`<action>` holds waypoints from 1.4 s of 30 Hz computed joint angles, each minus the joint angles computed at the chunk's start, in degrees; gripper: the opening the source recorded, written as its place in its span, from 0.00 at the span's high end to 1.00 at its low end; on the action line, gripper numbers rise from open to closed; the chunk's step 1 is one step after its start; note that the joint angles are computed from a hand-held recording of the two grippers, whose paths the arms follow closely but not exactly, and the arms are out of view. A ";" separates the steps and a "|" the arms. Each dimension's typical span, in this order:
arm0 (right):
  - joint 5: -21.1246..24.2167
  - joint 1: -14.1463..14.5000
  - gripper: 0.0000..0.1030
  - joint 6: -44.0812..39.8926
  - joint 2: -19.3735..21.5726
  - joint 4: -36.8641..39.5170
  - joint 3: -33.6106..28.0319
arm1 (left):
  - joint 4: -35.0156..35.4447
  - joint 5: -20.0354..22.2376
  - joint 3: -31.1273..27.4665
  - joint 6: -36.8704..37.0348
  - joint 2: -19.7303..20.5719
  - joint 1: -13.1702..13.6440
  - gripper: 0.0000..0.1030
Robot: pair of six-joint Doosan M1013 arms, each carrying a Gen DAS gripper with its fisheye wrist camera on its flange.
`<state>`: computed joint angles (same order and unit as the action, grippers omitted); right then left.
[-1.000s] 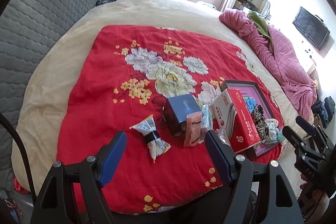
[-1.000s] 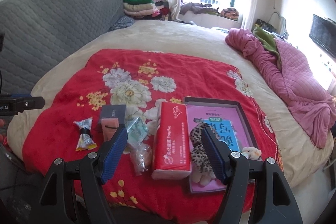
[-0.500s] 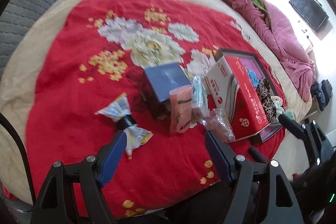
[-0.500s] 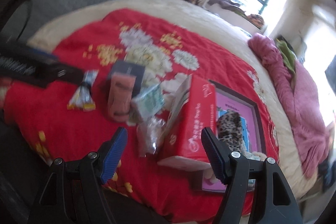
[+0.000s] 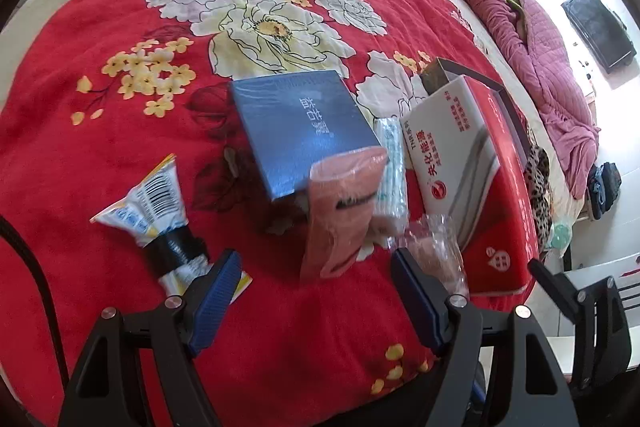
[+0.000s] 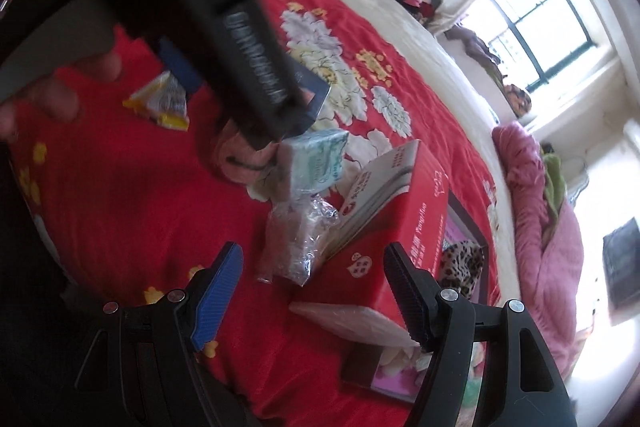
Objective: Organize soft objects
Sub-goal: 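Grasp the pink bagged pouch with the left tool while the right tool grasps the clear bag of brown items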
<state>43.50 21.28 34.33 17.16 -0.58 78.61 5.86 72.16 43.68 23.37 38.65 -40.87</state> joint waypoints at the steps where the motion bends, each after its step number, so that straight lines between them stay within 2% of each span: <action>1: -0.69 0.06 0.28 -0.74 0.15 -0.34 0.25 | -0.48 -0.81 0.28 0.17 -0.04 0.16 0.26; 6: -1.66 0.52 0.28 -2.52 1.20 -2.25 0.27 | -1.83 -4.06 1.41 0.95 -0.33 0.72 0.32; 7: -1.91 0.59 0.28 -3.19 1.50 -2.56 0.29 | -2.11 -4.70 1.75 1.07 -0.43 0.86 0.35; 9: -2.39 0.72 0.28 -4.06 1.87 -2.98 0.42 | -2.82 -6.10 2.51 1.31 -0.72 1.15 0.49; 15: -4.25 1.27 0.28 -5.15 3.12 -5.89 0.61 | -5.82 -11.22 5.67 1.64 -1.89 1.95 0.66; 21: -3.43 1.71 0.29 -4.16 4.49 -8.47 -0.13 | -6.27 -14.19 7.11 1.40 -2.40 2.21 0.67; 23: -3.33 1.83 0.39 -2.97 5.16 -10.52 -0.56 | -6.38 -14.43 7.25 1.51 -2.47 2.20 0.68; 27: -4.25 1.99 0.48 -2.59 5.21 -10.87 -0.08 | -6.08 -14.26 6.95 1.70 -2.30 2.19 0.68; 28: -4.23 1.86 0.51 -2.57 5.30 -10.32 -0.27 | -5.78 -14.13 6.81 1.65 -2.23 2.15 0.68; 33: -4.34 1.20 0.53 -2.27 3.94 -6.22 -0.35 | -4.50 -14.45 6.63 1.21 -2.20 1.90 0.71; 35: -2.92 0.54 0.53 -2.00 3.60 -2.54 -1.40 | -3.33 -14.80 6.77 0.74 -2.40 1.64 0.73; 38: 1.57 -0.98 0.53 -0.93 3.90 4.94 -4.45 | -1.70 -14.96 6.66 0.44 -2.66 1.27 0.77; 42: 6.52 -2.40 0.53 3.16 5.03 10.29 -8.45 | 1.35 -14.16 6.12 -0.62 -3.01 0.66 0.80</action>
